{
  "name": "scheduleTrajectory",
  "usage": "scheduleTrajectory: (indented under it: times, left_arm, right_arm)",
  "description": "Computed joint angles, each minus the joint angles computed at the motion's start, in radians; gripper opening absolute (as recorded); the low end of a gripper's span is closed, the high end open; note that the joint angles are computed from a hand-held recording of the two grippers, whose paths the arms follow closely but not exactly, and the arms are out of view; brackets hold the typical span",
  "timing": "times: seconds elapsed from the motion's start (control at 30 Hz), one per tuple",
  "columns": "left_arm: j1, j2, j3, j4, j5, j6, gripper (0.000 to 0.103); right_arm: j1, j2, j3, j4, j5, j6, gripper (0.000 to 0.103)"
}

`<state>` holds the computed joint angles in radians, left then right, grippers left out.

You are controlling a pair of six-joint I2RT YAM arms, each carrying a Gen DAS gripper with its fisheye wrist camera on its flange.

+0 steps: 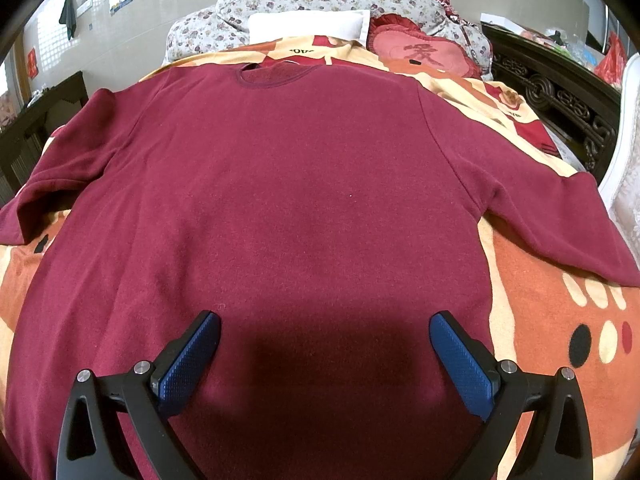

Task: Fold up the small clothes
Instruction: 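Grasp the sleeve cuff with the left tool and fold it across the sweater body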

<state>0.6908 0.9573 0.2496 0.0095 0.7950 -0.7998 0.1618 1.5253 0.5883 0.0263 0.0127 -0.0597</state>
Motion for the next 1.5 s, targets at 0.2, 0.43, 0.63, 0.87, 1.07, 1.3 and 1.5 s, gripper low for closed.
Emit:
scheduleTrajectory:
  times: [0.2, 0.43, 0.63, 0.87, 1.07, 1.3, 1.5]
  left_arm:
    - [-0.065, -0.038, 0.018, -0.036, -0.137, 0.005, 0.025]
    - [-0.162, -0.171, 0.048, -0.167, -0.311, 0.016, 0.007]
    - [-0.345, -0.310, 0.236, -0.238, -0.526, -0.016, 0.006]
    - [-0.552, -0.225, 0.369, -0.226, -0.712, 0.034, 0.006]
    - [-0.932, 0.193, 0.454, 0.085, -0.814, -0.053, 0.006]
    - [-1.268, 0.836, 0.965, 0.192, -0.798, -0.055, 0.006]
    - [-1.371, 1.177, 1.405, -0.028, -0.713, -0.007, 0.006]
  right_arm:
    - [0.001, 0.000, 0.000, 0.000, 0.001, 0.001, 0.103]
    - [0.002, 0.000, -0.001, 0.001, 0.002, 0.001, 0.103]
    - [0.000, -0.001, -0.002, 0.002, -0.004, 0.002, 0.103]
    - [0.004, -0.001, 0.000, 0.000, 0.004, 0.003, 0.103]
    - [0.003, 0.003, 0.004, 0.002, 0.004, 0.001, 0.103]
    - [-0.010, -0.004, -0.005, 0.009, -0.018, 0.000, 0.103]
    - [-0.017, -0.005, -0.013, 0.022, -0.034, 0.004, 0.103]
